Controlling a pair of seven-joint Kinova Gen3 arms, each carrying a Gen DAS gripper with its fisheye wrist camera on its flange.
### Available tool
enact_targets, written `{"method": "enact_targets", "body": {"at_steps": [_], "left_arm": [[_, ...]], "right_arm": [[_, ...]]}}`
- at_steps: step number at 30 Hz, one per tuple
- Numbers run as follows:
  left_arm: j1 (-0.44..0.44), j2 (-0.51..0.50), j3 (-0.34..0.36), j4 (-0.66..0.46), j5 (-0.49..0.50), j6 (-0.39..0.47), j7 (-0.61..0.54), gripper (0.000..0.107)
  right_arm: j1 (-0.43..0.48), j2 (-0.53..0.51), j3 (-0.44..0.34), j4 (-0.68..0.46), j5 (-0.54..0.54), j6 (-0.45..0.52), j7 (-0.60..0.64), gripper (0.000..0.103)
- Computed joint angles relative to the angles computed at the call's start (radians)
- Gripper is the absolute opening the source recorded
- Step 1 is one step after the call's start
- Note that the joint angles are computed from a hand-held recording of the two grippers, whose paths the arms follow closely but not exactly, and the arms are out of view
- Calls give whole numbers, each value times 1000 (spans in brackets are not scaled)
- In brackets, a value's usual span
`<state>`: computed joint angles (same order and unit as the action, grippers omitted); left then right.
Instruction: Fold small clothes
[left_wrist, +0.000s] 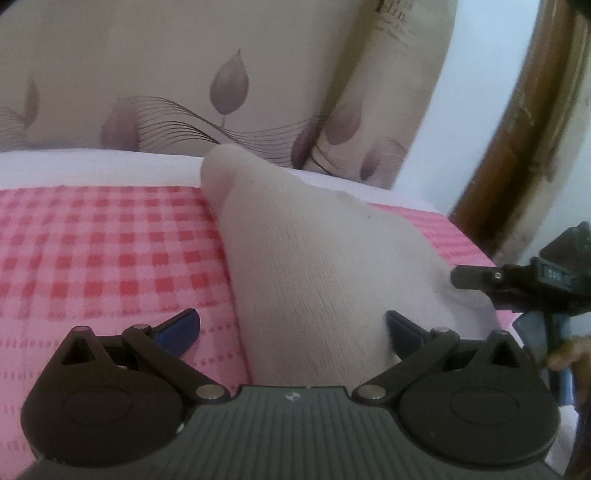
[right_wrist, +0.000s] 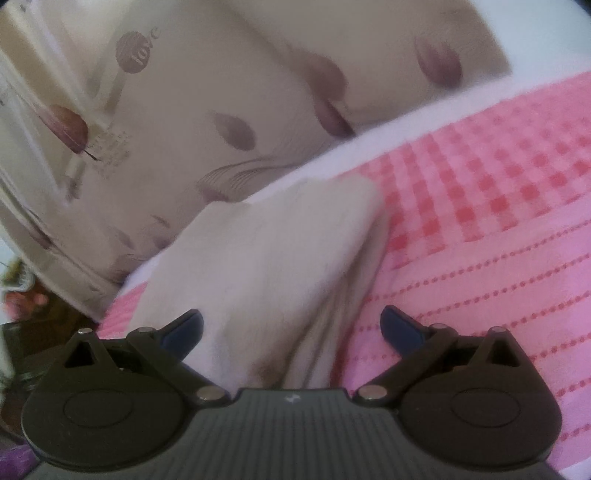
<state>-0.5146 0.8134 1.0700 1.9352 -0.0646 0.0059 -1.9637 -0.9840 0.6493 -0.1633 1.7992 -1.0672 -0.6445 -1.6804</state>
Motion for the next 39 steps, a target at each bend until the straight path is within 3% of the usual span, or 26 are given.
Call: {"method": "enact_targets", "body": {"at_steps": [3, 6, 7, 9, 13, 15, 17, 18, 19, 20, 24, 26, 30, 39], "left_arm": [[-19, 77, 45, -88, 0, 122, -48, 103], [-23, 168, 80, -182, 35, 244, -102, 95], [-14, 193, 82, -216, 53, 285, -113, 86], [1, 231, 81, -279, 77, 366, -138, 82], [17, 266, 78, -331, 122, 423, -205, 82], [23, 282, 75, -351, 147, 439, -230, 80], [27, 282, 68, -351, 170, 434, -256, 73], [29, 276, 64, -343, 176, 424, -273, 70], [30, 268, 63, -333, 175, 408, -283, 68], [32, 254, 56, -314, 191, 375, -303, 66], [15, 201, 59, -201, 235, 219, -336, 62], [10, 159, 59, -140, 269, 138, -366, 60], [-20, 110, 91, -57, 243, 46, -325, 59], [-197, 33, 212, 72, 168, 19, -192, 58]], "right_arm": [[81, 7, -84, 17, 122, -8, -52, 103], [69, 3, -21, 19, 235, 55, -144, 103], [74, 4, -12, 20, 276, 66, -175, 103], [87, 9, -3, 10, 331, 91, -199, 103], [82, 31, 34, -30, 389, 135, -200, 103], [133, 45, -25, -31, 421, 104, -201, 103], [144, 59, -48, -43, 398, 77, -186, 98], [125, 63, -32, -55, 362, 78, -160, 88], [94, 65, 3, -71, 321, 95, -143, 58], [60, 68, 47, -85, 281, 118, -142, 52], [-87, 72, 208, -121, 118, 150, -92, 50], [-123, 76, 229, -137, 37, 133, -42, 49], [-88, 67, 122, -148, -14, 36, 21, 49], [-103, 56, 23, -216, -89, -58, 131, 49]]}}
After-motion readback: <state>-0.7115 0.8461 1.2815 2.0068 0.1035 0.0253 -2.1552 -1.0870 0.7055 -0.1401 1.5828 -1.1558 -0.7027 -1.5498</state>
